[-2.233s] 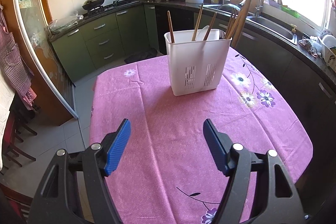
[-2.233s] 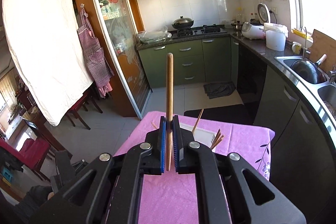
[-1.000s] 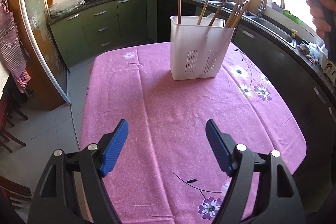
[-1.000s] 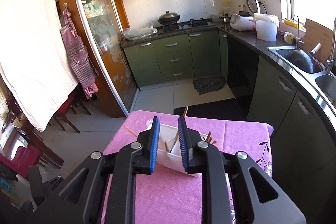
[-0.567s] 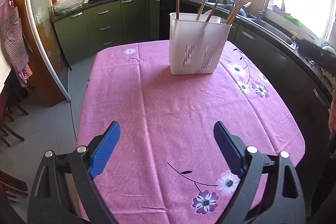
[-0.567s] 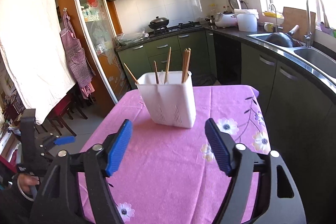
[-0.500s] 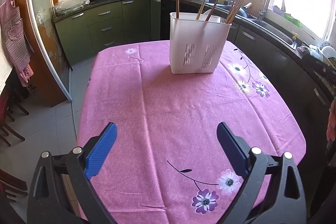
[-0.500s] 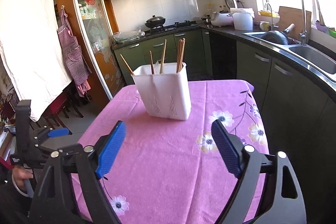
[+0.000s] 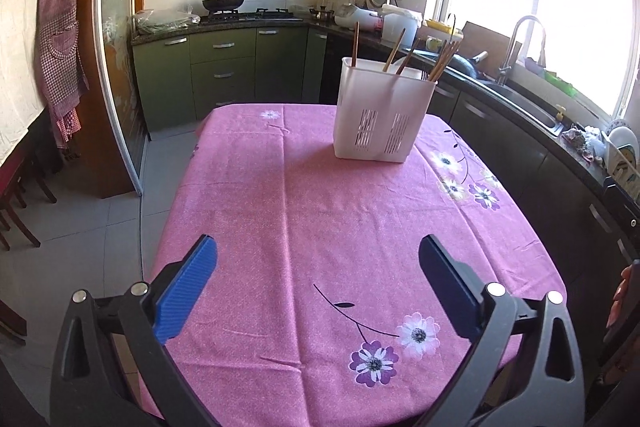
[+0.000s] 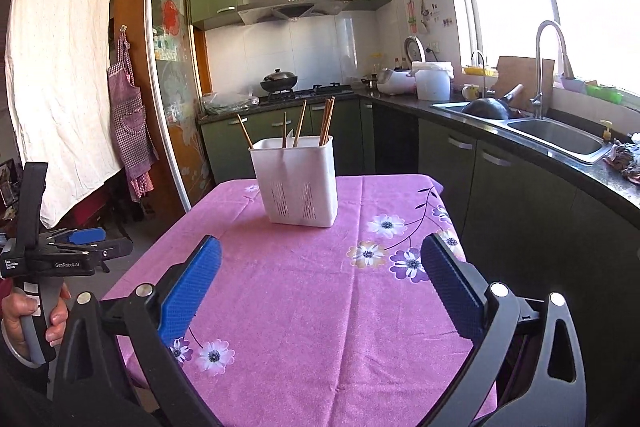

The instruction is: Organize utensils

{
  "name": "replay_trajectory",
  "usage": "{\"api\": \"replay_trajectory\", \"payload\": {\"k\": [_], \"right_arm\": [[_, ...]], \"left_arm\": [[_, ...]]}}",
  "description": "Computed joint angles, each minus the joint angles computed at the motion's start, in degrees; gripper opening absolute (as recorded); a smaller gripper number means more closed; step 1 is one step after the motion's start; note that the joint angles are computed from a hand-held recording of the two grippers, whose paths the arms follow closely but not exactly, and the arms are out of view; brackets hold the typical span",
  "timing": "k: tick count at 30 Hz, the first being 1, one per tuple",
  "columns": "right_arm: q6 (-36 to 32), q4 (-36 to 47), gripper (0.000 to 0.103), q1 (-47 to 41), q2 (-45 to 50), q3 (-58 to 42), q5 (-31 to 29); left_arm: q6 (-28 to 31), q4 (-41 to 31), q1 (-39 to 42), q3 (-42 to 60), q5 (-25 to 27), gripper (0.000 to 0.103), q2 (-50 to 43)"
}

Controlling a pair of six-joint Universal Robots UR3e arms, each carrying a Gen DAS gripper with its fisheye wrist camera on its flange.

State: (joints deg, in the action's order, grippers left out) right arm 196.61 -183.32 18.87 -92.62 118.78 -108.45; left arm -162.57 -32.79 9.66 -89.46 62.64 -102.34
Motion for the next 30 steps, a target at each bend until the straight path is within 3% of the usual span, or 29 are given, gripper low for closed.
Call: {"api": "replay_trajectory", "payload": {"k": [10, 20, 30], "right_arm": [[-2.2, 1.4, 0.098, 12.5, 1.8, -5.8, -15.5], [-2.5, 2.2, 0.098, 16.2, 2.8, -7.5, -17.6], [-2.4, 1.5, 0.098, 15.4, 2.8, -7.0, -16.8]], "left_arm": [[2.8, 1.5, 4.4, -11.0, -3.3, 0.096, 11.7], [3.4, 1.4, 7.7, -15.8, -6.3, 0.096, 18.4], [3.7, 0.8, 7.2, -15.6, -5.8, 0.096, 19.3]]}}
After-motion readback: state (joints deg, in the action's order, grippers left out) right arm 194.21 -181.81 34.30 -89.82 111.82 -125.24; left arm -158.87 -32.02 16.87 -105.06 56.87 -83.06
